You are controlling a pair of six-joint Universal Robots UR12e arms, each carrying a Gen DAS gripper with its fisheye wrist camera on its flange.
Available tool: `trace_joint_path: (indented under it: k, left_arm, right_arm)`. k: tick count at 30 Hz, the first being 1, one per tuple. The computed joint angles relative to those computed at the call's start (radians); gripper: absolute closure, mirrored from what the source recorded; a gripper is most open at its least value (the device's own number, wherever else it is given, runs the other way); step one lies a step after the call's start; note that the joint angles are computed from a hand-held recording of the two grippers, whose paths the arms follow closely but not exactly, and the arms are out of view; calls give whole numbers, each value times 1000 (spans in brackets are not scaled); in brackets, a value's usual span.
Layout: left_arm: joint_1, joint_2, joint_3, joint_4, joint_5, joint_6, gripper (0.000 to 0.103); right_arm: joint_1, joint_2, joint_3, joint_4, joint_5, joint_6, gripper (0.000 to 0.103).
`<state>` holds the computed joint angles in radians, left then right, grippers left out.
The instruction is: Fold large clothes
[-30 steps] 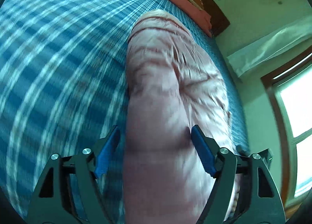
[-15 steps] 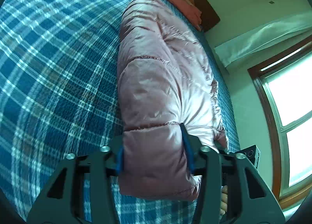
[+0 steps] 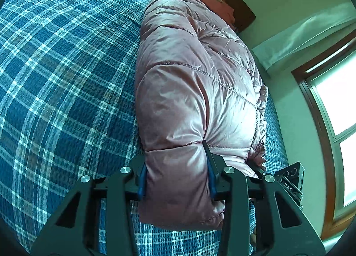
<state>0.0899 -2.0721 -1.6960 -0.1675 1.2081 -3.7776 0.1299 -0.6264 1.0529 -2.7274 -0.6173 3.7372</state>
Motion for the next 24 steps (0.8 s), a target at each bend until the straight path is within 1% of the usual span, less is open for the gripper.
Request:
trace_joint_path:
  k: [6,10,12,13,15,17,19,21,24]
  left_arm:
    - [2,1,-4,3,1,6,64]
    - [-1,0,0,-2,11,14,62]
    - [-5,1,3,-7,29,24,57]
    - [-7,2,5,-8,38,25,55]
    - [-10,6,2,-8,61,23,43]
    - [-12,14,-4,-7,83,20,39]
    - [-11,20,-10,-6,90,23,38]
    - [-14,29,-14,-16,122,30,32]
    - [-18,42,-18,-30,156,44,31]
  right_arm:
    - [-6,-8,27,-21,5,3,83]
    - [-8,-2,30,-49,21,32,83]
    - [-11,3,26,-57,27,43,82]
    - [-11,0,30,-57,28,41,80]
    - [-16,-8,41,-55,23,24,74]
    - [-20,-21,60,-54,12,8,69]
    - [-21,-33,75,-53,-1,2,63]
    - [-25,-46,96,-66,-13,7,59]
    - [-31,-64,125,-82,-36,21,55]
